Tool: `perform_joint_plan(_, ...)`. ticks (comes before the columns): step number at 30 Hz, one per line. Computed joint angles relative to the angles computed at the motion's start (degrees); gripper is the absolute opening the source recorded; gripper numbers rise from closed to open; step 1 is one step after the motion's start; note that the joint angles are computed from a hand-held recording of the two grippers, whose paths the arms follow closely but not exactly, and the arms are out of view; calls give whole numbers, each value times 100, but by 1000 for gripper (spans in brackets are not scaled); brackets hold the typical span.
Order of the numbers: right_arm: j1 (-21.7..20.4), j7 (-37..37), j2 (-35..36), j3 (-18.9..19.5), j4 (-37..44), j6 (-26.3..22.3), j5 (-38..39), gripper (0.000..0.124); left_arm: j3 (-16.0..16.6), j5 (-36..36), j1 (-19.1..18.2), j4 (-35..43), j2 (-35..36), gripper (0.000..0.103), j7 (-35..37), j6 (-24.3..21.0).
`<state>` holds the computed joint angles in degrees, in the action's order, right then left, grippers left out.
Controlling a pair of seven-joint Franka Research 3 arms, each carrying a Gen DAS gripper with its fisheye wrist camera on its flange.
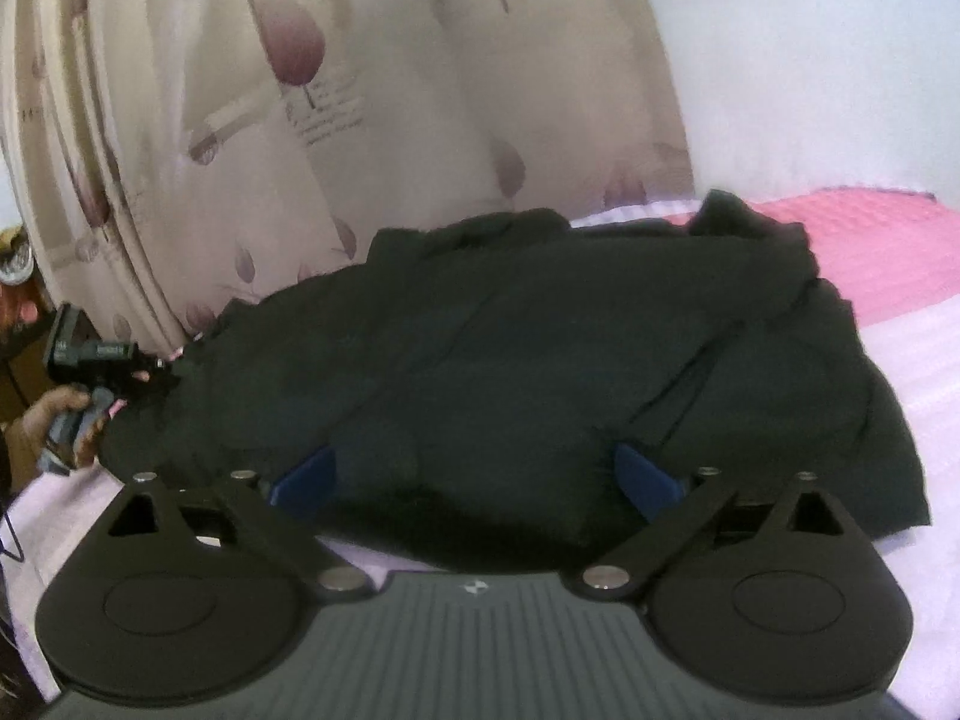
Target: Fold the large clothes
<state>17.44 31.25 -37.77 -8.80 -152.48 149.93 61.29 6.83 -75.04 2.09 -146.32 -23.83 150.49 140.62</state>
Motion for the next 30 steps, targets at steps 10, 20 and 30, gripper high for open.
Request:
perform_joint_plan(10, 86, 23, -17, 113, -127, 286, -188, 103, -1334, 816, -406, -646, -642, 54, -345, 2720)
perform_joint_plan(20, 290, 242, -83, 165, -252, 693, -585, 103, -2099, 2561, -86, -1004, -812, 52, -1686, 3486)
perform_joint_plan(30, 428, 164, -58, -34, -210, 657, -433, 103, -2028, 3440, -116, -1068, -793, 52, -2427, 3550)
